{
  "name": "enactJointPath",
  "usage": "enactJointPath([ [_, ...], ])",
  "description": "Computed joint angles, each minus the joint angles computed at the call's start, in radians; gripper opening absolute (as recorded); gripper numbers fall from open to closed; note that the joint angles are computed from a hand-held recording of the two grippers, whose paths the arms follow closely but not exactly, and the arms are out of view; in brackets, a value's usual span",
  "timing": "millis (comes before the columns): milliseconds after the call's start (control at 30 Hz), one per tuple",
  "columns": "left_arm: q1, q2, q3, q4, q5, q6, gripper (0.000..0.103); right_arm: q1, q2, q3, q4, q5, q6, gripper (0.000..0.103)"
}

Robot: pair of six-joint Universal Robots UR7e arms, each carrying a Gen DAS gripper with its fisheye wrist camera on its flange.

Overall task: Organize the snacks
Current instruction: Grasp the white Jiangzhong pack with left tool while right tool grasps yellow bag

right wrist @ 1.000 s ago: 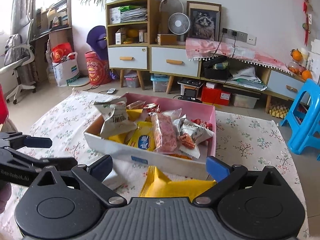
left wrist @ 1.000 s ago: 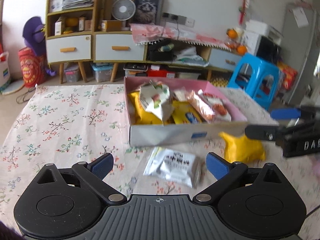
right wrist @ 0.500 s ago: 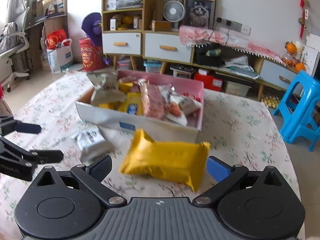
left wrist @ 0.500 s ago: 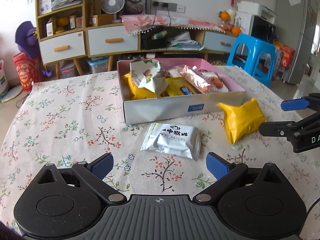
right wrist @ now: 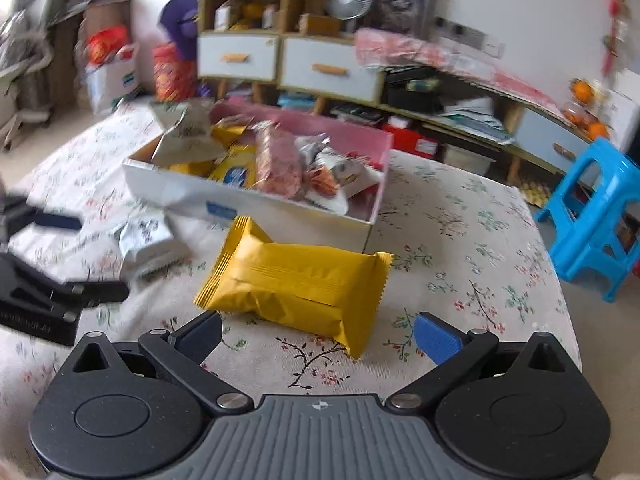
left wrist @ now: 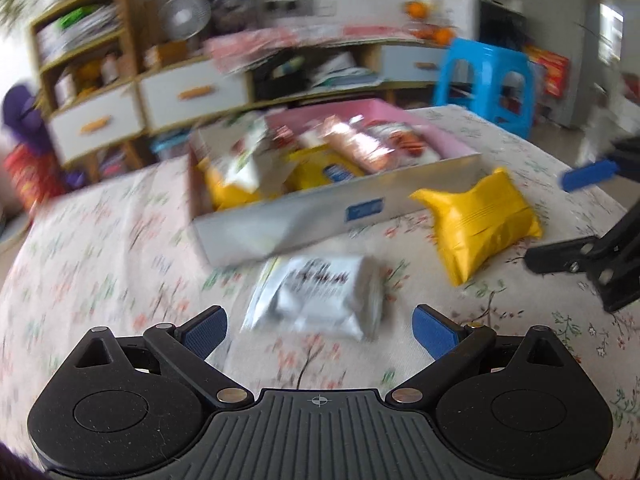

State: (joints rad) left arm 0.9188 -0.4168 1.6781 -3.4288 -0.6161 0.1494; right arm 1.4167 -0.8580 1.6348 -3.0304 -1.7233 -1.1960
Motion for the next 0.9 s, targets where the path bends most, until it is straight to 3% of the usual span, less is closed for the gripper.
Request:
enactJointPath([
  [67,0.014,-0.006,-0.014,-0.019,-0.065,0.086,0.1,0.003,0.006,-0.021,0.04,-0.01,-0.071,0.093],
  [167,0.042,-0.038,-0.024,0.021,-0.19,0.128,0.1,0.006,0.015,-0.038,0.066,-0.011,-0.172,0.093],
  [267,0.058,-0.05,-0.05,0.091,-0.249,0.154,0.1,0.008,0.015,-0.055,0.118,0.009,-0.236,0.093],
  [433,0.073,-0.038,-0.102,0.215,-0.261,0.19,0.099,0.021,0.035,-0.07,0.119,0.027,-0.352,0.093],
  [667,0.09,-0.051,-0.098,0.281,-0.277,0.166,0.098,0.039,0.079,-0.106,0.128,-0.013,-0.417,0.091],
  [900,0.096,-0.096,-0.063,0.352,-0.3,0.079,0.098,0.049,0.088,-0.138,0.193,-0.075,-0.342,0.087],
])
